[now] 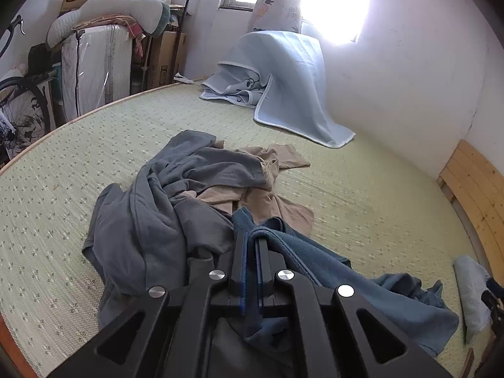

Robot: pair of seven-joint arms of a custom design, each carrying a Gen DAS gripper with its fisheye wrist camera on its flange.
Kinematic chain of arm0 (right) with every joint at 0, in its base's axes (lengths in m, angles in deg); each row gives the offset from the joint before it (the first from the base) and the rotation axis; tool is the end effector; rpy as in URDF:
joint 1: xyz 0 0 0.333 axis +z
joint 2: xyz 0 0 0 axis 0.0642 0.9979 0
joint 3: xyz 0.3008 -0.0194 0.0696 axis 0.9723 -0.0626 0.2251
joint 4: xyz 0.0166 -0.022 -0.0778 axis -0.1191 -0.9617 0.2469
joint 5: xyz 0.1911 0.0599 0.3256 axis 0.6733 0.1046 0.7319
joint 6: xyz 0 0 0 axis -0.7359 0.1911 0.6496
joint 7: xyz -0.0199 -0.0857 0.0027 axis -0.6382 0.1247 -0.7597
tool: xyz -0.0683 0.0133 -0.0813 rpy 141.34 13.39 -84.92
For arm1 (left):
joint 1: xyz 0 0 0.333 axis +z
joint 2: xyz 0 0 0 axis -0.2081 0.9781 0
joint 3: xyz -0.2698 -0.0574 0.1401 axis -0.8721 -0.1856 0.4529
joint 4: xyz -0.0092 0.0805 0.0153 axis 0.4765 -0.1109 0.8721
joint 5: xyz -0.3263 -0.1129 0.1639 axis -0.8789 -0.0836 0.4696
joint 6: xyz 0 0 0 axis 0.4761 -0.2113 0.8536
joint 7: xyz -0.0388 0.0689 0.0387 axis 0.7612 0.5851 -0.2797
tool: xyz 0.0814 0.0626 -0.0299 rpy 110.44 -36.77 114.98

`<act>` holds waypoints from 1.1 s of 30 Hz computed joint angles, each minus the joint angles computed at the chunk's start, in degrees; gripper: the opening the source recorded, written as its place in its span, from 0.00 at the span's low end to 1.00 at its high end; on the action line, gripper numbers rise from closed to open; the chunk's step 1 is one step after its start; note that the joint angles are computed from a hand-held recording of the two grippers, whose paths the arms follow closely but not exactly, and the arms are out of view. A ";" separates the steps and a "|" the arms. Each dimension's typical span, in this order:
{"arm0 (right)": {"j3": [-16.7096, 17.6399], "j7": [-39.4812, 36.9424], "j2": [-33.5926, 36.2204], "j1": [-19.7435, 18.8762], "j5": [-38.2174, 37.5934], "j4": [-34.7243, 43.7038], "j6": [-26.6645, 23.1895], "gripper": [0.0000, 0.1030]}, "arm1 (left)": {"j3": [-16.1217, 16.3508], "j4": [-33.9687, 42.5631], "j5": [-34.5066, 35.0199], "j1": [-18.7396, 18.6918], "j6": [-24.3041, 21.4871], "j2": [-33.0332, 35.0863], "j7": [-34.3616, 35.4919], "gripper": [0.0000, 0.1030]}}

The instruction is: Fold clothes

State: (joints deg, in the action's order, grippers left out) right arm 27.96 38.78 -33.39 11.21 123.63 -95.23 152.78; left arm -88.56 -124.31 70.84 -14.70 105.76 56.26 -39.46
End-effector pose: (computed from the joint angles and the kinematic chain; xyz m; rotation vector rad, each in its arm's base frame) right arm 0.7586 0.2139 0.4704 -2.2073 0.4343 -0.4480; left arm 0.5035 -0.1134 0.4336 -2.2509 0.6180 -0.6208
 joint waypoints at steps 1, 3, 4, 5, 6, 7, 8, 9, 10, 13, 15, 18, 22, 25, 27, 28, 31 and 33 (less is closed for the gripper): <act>-0.71 -0.41 -0.05 0.01 -0.59 -0.60 1.29 0.44 | -0.03 0.07 -0.09 -0.03 -0.13 0.09 -0.02 0.03; -1.89 -1.13 -0.08 -0.09 -1.98 -1.78 4.02 0.44 | -0.01 0.22 -0.19 -0.06 -0.20 0.28 -0.13 0.03; -2.04 -2.27 -0.73 -0.20 -2.51 -3.61 5.88 0.44 | 0.04 0.29 -0.20 -0.06 -0.13 0.37 -0.21 0.03; -2.18 -3.39 -1.31 -0.30 -3.04 -5.36 7.76 0.44 | 0.08 0.36 -0.22 -0.06 -0.06 0.47 -0.29 0.03; -1.82 -5.59 -2.18 -0.68 -3.16 -7.88 10.21 0.44 | 0.00 0.53 -0.22 -0.15 -0.33 0.60 -0.18 0.03; -1.44 -7.79 -2.94 -1.06 -3.23 -10.25 12.66 0.44 | -0.02 0.69 -0.24 -0.21 -0.55 0.73 -0.02 0.03; -1.03 -9.99 -3.59 -1.45 -3.27 -12.45 15.09 0.44 | -0.09 0.96 -0.28 -0.33 -0.93 0.92 0.13 0.03; -0.55 -12.31 -3.99 -1.84 -3.30 -14.39 17.70 0.44 | -0.08 1.16 -0.28 -0.41 -1.02 1.09 0.17 0.03; -0.19 -13.72 -4.38 -2.23 -3.32 -15.87 19.38 0.44 | -0.06 1.35 -0.27 -0.50 -1.11 1.25 0.20 0.03; -0.18 -15.64 -4.58 -2.67 -4.49 -18.57 22.38 0.44 | -0.05 2.23 -0.43 -0.86 -1.52 2.07 0.30 0.03; 0.81 -17.97 -4.44 -3.34 -4.89 -20.15 24.93 0.44 | 0.03 2.87 -0.43 -1.08 -1.72 2.62 0.45 0.03; 3.32 -22.35 -3.98 -4.08 -5.67 -22.64 30.17 0.44 | 0.22 3.46 -0.24 -1.35 -1.93 3.14 0.50 0.03; 8.34 -29.12 -2.12 -6.24 -8.04 -25.61 38.42 0.44 | 0.49 3.70 -0.32 -1.58 -2.16 3.42 0.42 0.03; 9.99 -30.33 0.28 -6.56 -11.41 -25.61 43.25 0.44 | 0.68 3.48 -0.47 -1.57 -1.84 3.30 0.37 0.03; 9.91 -29.93 1.71 -6.07 -13.53 -24.99 45.35 0.44 | 0.76 3.25 -0.54 -1.50 -1.59 3.10 0.37 0.03; 10.42 -29.79 2.42 -6.20 -14.51 -24.71 46.61 0.44 | 0.78 3.10 -0.54 -1.45 -1.45 2.97 0.35 0.03; 13.29 -29.96 4.81 -7.57 -18.33 -24.00 50.60 0.44 | 0.83 2.68 -0.56 -1.25 -0.97 2.64 0.34 0.03; 14.60 -29.84 6.44 -8.02 -21.16 -23.46 53.52 0.44 | 0.84 2.36 -0.52 -1.09 -0.56 2.41 0.28 0.03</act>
State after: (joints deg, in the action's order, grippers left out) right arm 42.56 8.94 -26.95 3.19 102.47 -118.69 206.30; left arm -87.72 -121.95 70.32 -15.79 105.20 58.67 -39.18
